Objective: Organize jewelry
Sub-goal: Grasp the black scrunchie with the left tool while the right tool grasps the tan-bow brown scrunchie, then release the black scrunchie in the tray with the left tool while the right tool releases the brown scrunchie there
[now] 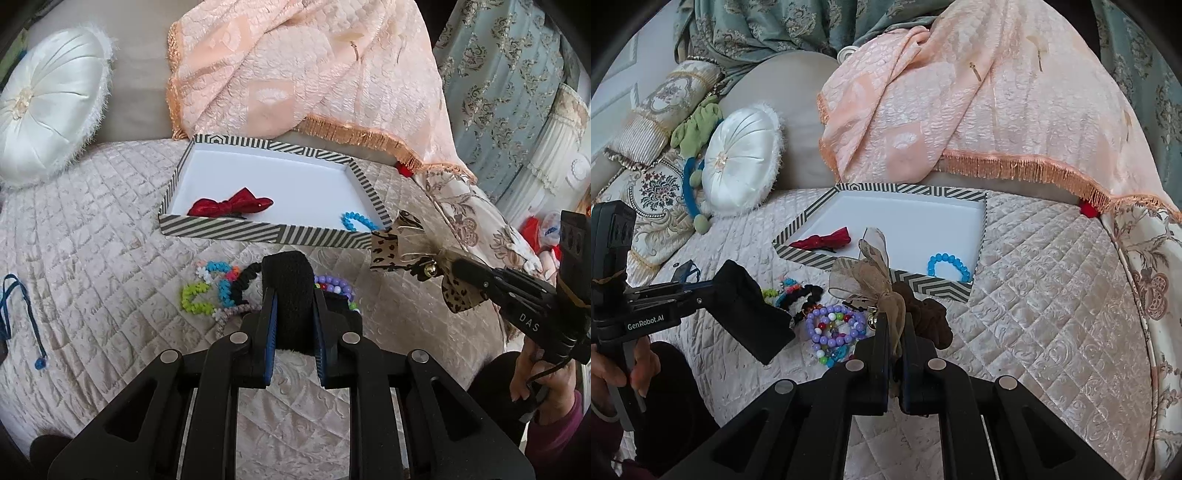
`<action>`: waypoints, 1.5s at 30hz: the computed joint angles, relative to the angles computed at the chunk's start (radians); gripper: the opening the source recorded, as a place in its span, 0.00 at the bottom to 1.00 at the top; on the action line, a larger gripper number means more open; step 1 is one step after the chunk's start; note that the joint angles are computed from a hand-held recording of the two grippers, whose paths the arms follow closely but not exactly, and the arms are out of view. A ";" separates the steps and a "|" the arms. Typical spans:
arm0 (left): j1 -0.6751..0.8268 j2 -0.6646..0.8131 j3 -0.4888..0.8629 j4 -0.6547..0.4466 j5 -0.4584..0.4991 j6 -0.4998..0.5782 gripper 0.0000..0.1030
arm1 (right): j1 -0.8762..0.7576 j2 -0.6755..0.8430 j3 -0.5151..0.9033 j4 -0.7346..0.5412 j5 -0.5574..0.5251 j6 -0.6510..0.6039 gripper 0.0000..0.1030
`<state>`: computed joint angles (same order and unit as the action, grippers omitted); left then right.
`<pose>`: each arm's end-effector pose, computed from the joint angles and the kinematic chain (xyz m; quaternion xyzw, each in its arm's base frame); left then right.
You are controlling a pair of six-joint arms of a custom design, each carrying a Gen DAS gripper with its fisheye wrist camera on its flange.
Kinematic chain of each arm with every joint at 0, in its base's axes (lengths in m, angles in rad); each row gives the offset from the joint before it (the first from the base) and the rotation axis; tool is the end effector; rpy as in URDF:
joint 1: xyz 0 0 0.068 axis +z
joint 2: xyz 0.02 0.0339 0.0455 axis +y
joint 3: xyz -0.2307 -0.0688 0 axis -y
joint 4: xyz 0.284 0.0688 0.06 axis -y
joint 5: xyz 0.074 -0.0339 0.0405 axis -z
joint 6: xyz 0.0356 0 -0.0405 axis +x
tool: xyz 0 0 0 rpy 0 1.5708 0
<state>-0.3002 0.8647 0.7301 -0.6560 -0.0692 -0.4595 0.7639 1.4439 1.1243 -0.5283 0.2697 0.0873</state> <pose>0.2270 -0.0677 0.2325 -0.0867 0.9203 -0.1112 0.3648 0.2600 0.2359 0.2289 -0.2628 0.8901 0.0301 0.3711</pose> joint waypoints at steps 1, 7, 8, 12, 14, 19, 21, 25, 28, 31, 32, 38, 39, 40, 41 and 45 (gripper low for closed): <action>0.003 0.003 0.002 0.000 -0.001 0.001 0.15 | 0.000 0.002 0.002 0.000 0.003 -0.001 0.05; 0.026 0.031 0.021 0.007 0.000 0.013 0.15 | -0.008 0.019 0.016 0.003 0.004 0.001 0.05; 0.033 0.039 0.027 0.009 0.002 0.017 0.15 | -0.008 0.023 0.020 0.004 0.005 0.000 0.05; 0.062 0.075 0.050 0.024 0.017 0.029 0.15 | -0.007 0.049 0.047 0.007 0.008 -0.005 0.05; 0.084 0.100 0.069 0.034 0.034 0.033 0.15 | -0.011 0.067 0.067 0.009 0.008 -0.010 0.05; 0.138 0.206 0.152 0.065 0.073 0.050 0.15 | -0.031 0.145 0.158 0.013 0.009 -0.026 0.05; 0.169 0.259 0.192 0.081 0.100 0.049 0.15 | -0.040 0.177 0.198 0.017 0.011 -0.034 0.05; 0.229 0.376 0.281 0.113 0.155 0.036 0.15 | -0.070 0.278 0.319 0.010 0.005 -0.049 0.05; 0.263 0.485 0.366 0.131 0.174 0.029 0.15 | -0.097 0.367 0.417 0.004 -0.003 -0.058 0.05; 0.294 0.589 0.446 0.150 0.192 0.025 0.15 | -0.123 0.473 0.523 -0.003 -0.005 -0.064 0.05; 0.302 0.628 0.478 0.152 0.194 0.023 0.15 | -0.132 0.506 0.556 -0.003 -0.007 -0.067 0.05; 0.346 0.847 0.649 0.155 0.195 0.025 0.15 | -0.176 0.729 0.793 -0.045 -0.025 -0.076 0.05; 0.348 0.873 0.672 0.152 0.190 0.028 0.15 | -0.183 0.769 0.839 -0.059 -0.030 -0.077 0.05; 0.351 0.904 0.693 0.151 0.185 0.030 0.15 | -0.189 0.806 0.879 -0.071 -0.032 -0.078 0.05; 0.355 0.932 0.710 0.152 0.185 0.030 0.16 | -0.194 0.840 0.918 -0.083 -0.033 -0.079 0.05; 0.366 1.001 0.750 0.149 0.174 0.028 0.15 | -0.212 0.963 1.062 -0.136 -0.048 -0.078 0.05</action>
